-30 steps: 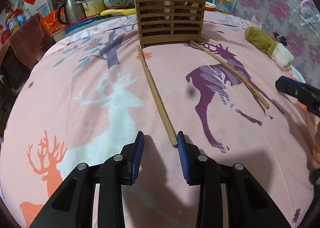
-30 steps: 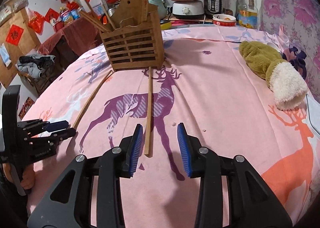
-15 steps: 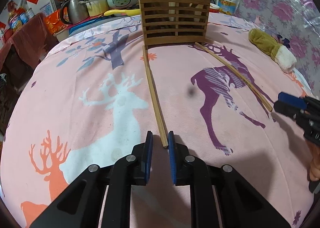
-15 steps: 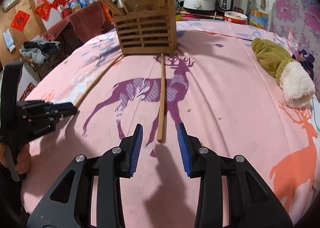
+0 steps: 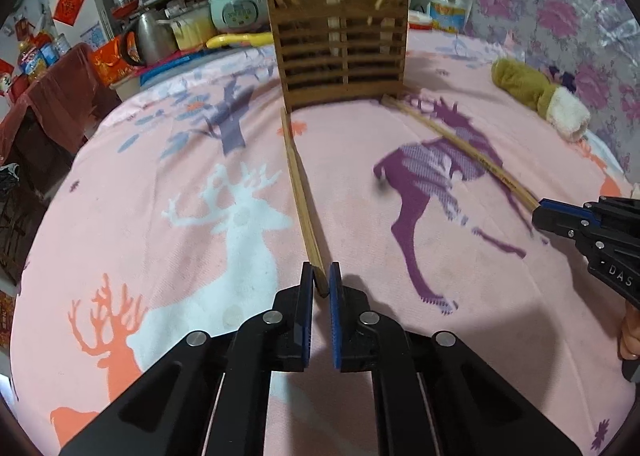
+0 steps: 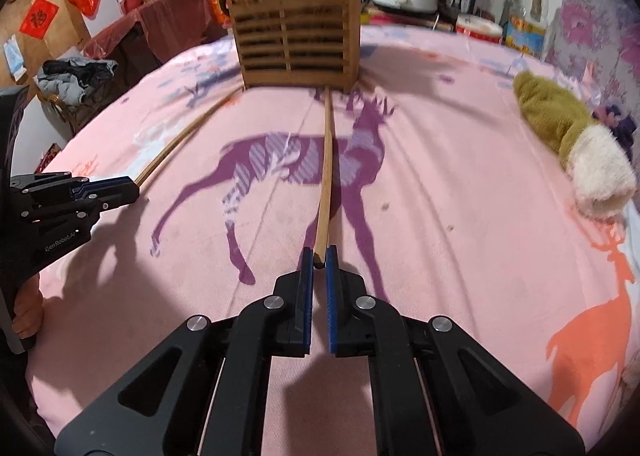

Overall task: Organize utensils
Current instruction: 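Lift the left tool's chopstick over the wooden holder while the right tool carries its own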

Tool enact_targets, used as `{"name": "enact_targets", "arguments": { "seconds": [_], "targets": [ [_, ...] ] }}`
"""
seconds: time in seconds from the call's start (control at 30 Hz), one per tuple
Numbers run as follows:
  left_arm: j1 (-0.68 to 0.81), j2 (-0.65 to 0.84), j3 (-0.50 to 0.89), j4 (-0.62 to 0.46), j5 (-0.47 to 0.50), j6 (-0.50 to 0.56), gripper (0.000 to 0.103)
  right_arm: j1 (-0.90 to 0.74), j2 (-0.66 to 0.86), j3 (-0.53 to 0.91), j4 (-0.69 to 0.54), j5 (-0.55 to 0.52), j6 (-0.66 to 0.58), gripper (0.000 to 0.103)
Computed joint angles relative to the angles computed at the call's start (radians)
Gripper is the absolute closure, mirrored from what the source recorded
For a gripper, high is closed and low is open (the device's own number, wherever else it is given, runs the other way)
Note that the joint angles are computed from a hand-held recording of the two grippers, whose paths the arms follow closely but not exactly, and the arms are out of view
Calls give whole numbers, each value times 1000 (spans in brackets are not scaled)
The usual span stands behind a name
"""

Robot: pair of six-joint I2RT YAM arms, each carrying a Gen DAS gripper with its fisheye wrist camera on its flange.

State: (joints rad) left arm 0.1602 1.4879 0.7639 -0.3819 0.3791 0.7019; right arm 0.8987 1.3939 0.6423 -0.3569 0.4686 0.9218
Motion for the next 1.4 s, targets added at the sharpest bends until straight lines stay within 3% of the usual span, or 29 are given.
{"name": "enact_targets", "arguments": {
  "seconds": [0.17,0.3,0.4,0.73,1.4],
  "targets": [
    [49,-117,-31,22,77,-14,95,70,-86,4,-44,153,18,96],
    [58,-189,-13,-23,118,-28,95,115,-164,27,-107,288,38,97],
    [36,-232,20,-59,121,-41,95,103,-207,61,-127,322,1,97],
    [-40,-267,176,-155,150,-146,97,85,-240,178,-144,365,-114,97],
    [-219,-166,461,-235,95,-256,97,-34,-205,300,-54,287,-305,97]
  ]
}}
